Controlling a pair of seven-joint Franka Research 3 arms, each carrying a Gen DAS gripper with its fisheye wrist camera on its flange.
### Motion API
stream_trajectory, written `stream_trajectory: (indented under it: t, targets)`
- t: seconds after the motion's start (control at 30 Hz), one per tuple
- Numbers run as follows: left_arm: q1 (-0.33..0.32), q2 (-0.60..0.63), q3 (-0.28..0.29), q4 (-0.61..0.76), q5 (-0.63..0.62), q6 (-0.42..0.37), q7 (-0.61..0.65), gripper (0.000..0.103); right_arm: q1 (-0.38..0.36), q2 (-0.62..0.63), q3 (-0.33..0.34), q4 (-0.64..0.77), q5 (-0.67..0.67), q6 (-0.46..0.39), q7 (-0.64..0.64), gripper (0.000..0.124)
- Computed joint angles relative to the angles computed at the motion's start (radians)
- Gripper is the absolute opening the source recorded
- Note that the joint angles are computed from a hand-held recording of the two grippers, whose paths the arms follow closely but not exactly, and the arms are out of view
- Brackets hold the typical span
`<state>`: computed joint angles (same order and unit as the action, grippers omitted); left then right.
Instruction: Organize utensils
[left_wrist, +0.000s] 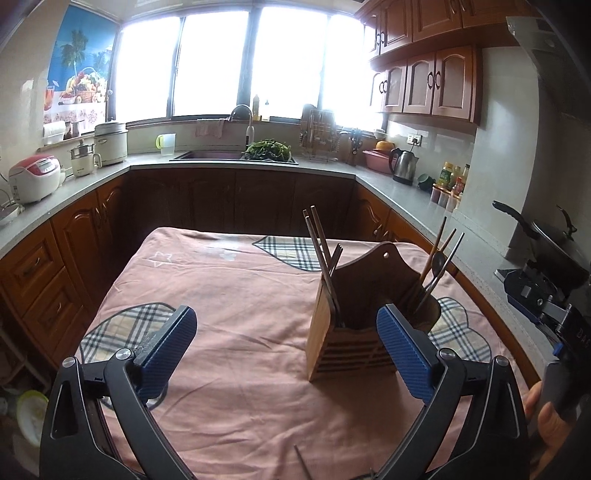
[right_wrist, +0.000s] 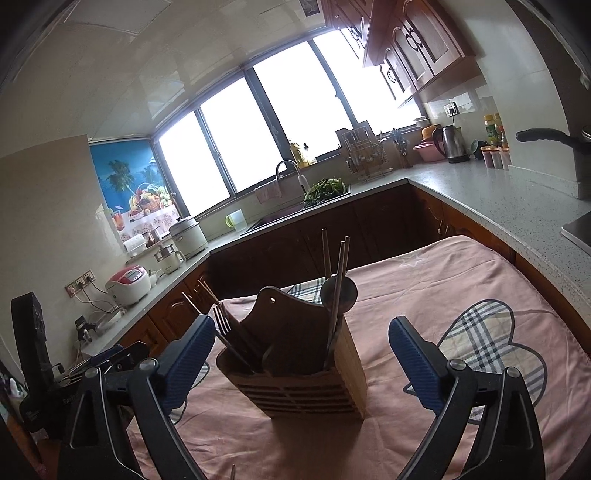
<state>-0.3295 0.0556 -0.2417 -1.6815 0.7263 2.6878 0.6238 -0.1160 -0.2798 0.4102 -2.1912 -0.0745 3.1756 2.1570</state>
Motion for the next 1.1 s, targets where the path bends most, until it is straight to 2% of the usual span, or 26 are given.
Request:
stream_trajectory:
  t: [0.23, 0.47, 0.67, 0.83, 1.1]
  targets:
    - [0.029, -0.149, -0.024, -0.175, -0.004, 0.016, -0.044, 0.1, 0.068, -0.118, -0.016, -0.099, 0.052, -0.004, -0.031, 0.097]
    - [0.068, -0.3, -0.065, -0.342, -0.018, 0.032, -0.072, 0.101, 0.113, -0.236, 0.009, -0.2, 0.112, -0.008, -0.065, 0.098]
    - [0.08, -0.425, -0.09, -0.495, -0.071, 0.047, -0.065, 0.102, 0.095, -0.339, 0.083, -0.284, 0.129, -0.027, -0.062, 0.1]
    - [0.087, -0.521, -0.108, -0.607, -0.113, 0.074, -0.069, 0.102, 0.1, -0.407, 0.109, -0.334, 0.123, -0.057, -0.061, 0.1]
    - [0.122, -0.626, -0.172, -0.681, -0.098, 0.061, -0.09, 0.103, 0.098, -0.513, 0.154, -0.392, 0.082, -0.14, -0.029, 0.101]
